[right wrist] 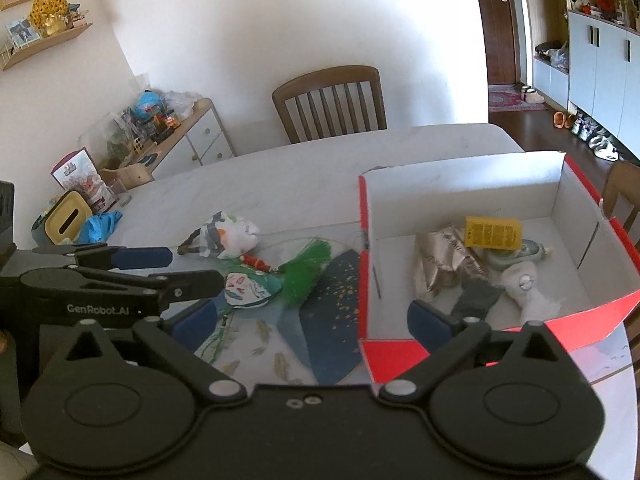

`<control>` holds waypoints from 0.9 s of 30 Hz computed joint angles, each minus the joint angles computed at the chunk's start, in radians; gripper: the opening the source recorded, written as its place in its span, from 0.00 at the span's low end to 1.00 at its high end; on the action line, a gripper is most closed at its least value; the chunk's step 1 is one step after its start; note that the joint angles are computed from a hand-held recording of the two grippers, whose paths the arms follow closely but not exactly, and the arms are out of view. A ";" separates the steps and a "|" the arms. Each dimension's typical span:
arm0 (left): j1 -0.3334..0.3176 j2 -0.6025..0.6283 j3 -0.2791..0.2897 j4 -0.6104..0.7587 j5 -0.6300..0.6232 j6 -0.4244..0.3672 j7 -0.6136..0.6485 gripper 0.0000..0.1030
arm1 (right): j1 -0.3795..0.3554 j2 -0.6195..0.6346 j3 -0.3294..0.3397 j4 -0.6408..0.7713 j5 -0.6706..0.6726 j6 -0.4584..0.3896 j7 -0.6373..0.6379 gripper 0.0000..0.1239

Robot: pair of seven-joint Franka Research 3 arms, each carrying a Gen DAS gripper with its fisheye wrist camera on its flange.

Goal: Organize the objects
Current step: 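Withdraw both tools from the shoebox back over the table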

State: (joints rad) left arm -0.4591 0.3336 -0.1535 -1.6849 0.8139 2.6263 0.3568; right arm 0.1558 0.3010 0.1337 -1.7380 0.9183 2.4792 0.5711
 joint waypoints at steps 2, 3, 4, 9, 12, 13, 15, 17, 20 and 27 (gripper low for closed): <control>0.006 -0.019 0.003 -0.031 0.005 0.015 -0.008 0.86 | 0.008 -0.007 0.003 -0.014 -0.003 0.012 0.006 0.82; 0.010 -0.028 0.005 -0.045 0.010 0.020 -0.014 0.88 | 0.012 -0.010 0.003 -0.019 -0.005 0.019 0.010 0.82; 0.011 -0.038 0.008 -0.061 0.020 0.022 -0.027 0.92 | 0.017 -0.012 0.004 -0.023 -0.009 0.027 0.015 0.82; 0.040 -0.076 0.005 -0.132 0.045 0.058 -0.065 0.99 | 0.034 -0.016 0.007 -0.038 -0.020 0.054 0.032 0.82; 0.052 -0.087 0.000 -0.159 0.061 0.062 -0.061 1.00 | 0.045 -0.015 0.010 -0.043 -0.033 0.068 0.043 0.82; 0.056 -0.089 0.000 -0.169 0.068 0.067 -0.062 1.00 | 0.049 -0.013 0.011 -0.044 -0.037 0.076 0.047 0.82; 0.060 -0.096 0.005 -0.192 0.098 0.082 -0.089 1.00 | 0.055 -0.007 0.013 -0.039 -0.047 0.082 0.061 0.82; 0.068 -0.102 0.008 -0.212 0.119 0.100 -0.111 1.00 | 0.064 0.002 0.015 -0.034 -0.064 0.094 0.076 0.82; 0.085 -0.102 0.007 -0.232 0.122 0.122 -0.120 1.00 | 0.077 0.021 0.017 -0.017 -0.100 0.104 0.112 0.82; 0.107 -0.085 0.026 -0.266 0.151 0.184 -0.140 1.00 | 0.097 0.069 0.036 0.034 -0.163 0.108 0.128 0.81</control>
